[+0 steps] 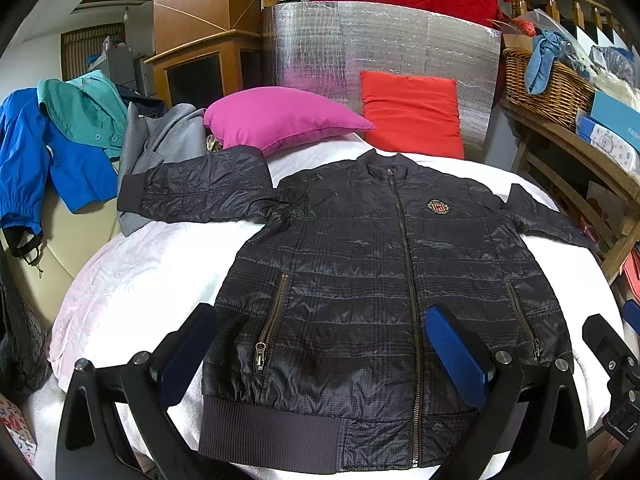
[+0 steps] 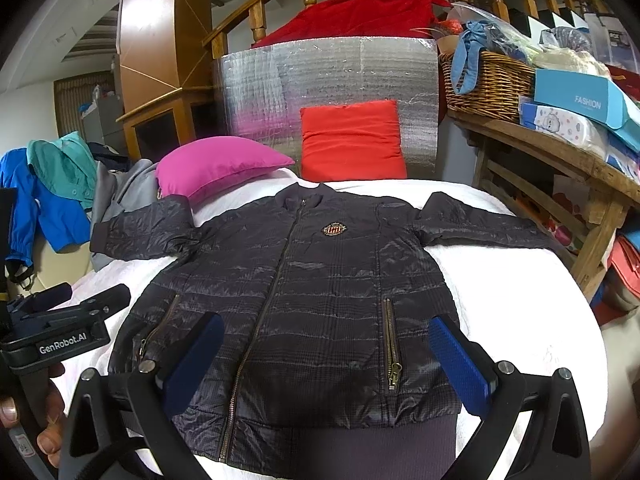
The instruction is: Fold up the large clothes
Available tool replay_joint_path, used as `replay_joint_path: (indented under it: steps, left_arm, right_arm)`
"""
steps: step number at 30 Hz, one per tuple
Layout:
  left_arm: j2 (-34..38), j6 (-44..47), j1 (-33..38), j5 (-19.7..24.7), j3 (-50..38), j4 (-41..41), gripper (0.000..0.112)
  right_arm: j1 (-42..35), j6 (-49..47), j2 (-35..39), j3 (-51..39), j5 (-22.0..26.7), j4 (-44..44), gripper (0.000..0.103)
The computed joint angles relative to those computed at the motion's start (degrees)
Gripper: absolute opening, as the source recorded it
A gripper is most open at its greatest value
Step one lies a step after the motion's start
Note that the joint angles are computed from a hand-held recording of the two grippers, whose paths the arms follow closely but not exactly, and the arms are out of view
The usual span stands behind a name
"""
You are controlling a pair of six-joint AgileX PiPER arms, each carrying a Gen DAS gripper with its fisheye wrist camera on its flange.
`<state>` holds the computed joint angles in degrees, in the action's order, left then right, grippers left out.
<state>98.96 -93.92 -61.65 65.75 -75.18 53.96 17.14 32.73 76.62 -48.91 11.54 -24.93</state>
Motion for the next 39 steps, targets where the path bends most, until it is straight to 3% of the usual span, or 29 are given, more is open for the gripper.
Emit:
replay_joint_path:
  steps: [23,39]
  left_arm:
    - [0.0,0.0,-0.1,-0.3,0.0,-0.5,0.103]
    - [0.3,0.2,-0.7,0.3,-0.7,-0.7,0.103]
  right_arm:
    - [0.7,2.6,0.0,0.7,-0.4,-2.6,0.103]
    - [-0.3,-2.2,-0.6,1.5,-1.0,2.3,0.103]
